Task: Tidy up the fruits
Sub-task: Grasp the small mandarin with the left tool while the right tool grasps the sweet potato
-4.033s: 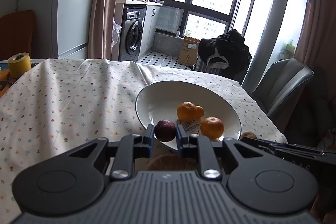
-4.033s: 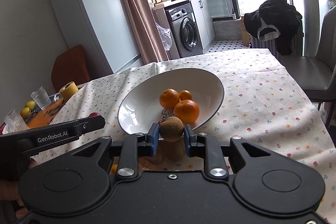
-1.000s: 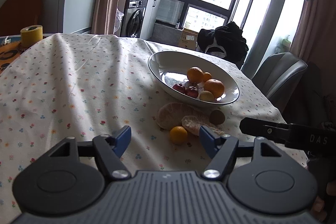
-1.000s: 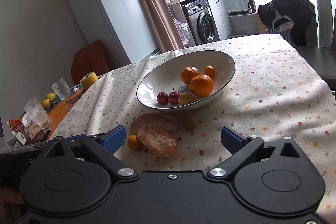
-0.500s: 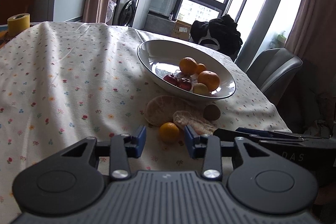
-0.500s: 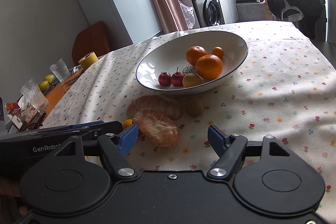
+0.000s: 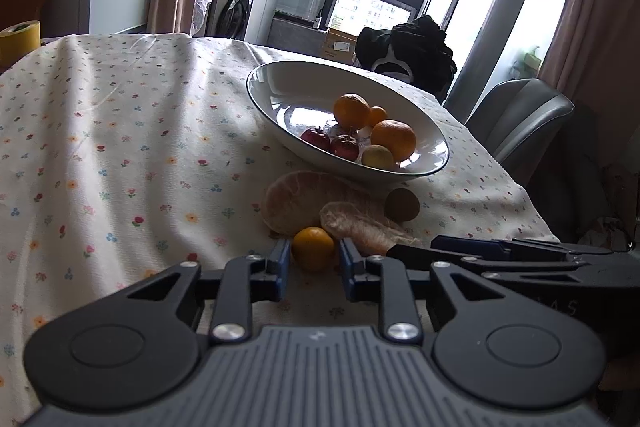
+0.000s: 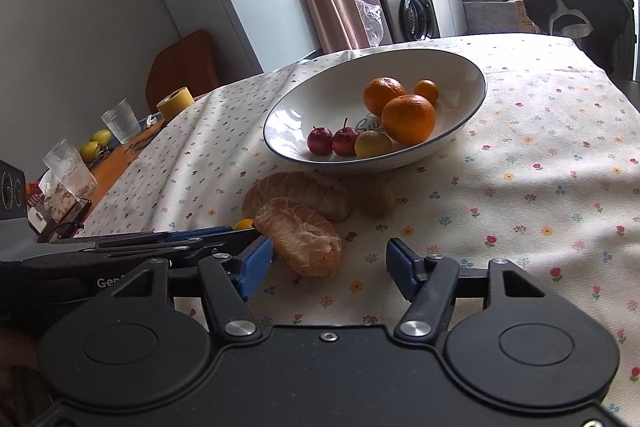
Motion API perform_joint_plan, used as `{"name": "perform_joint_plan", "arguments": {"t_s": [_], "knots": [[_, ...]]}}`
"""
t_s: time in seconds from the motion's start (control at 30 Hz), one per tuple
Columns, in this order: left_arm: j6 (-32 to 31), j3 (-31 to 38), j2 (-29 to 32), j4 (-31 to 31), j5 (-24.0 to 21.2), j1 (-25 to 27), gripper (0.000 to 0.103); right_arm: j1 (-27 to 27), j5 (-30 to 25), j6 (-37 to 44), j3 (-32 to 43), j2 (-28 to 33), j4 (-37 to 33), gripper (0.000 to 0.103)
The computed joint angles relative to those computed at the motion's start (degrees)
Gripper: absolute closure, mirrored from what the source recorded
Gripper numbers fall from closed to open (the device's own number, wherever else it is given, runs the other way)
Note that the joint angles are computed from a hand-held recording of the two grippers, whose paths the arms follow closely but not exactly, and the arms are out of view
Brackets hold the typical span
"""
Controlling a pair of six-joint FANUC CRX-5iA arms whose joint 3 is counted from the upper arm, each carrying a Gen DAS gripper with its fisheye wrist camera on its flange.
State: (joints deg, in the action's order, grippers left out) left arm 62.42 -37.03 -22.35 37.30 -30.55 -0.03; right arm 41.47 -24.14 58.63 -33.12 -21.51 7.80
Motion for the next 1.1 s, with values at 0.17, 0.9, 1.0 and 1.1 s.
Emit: {"name": "perform_joint_plan", "arguments": {"t_s": [0.17,0.9,1.0,1.1], "knots": [[-0.56,-0.49,-0.21,0.63,0.53,0.05,0.081,0.18,0.35,1.01,0.46,1.08,0.11,0.045],[-0.99,-0.76,-0.36,1.80,0.18,0.58,0.082,-1.38,-0.80,16.81,4.09,2.48,-10.62,0.062],[-1.26,-0.83,-0.53,2.08,0.00,0.74,0.082,-0.66,-0.07,14.53,3.18,2.37,-7.78,0.064],[-1.40,-1.04,-1.01,2.18,0.13,0.77,0.082,0.06,0.47,11.73,2.18,2.03,-4.98,0.065]]}}
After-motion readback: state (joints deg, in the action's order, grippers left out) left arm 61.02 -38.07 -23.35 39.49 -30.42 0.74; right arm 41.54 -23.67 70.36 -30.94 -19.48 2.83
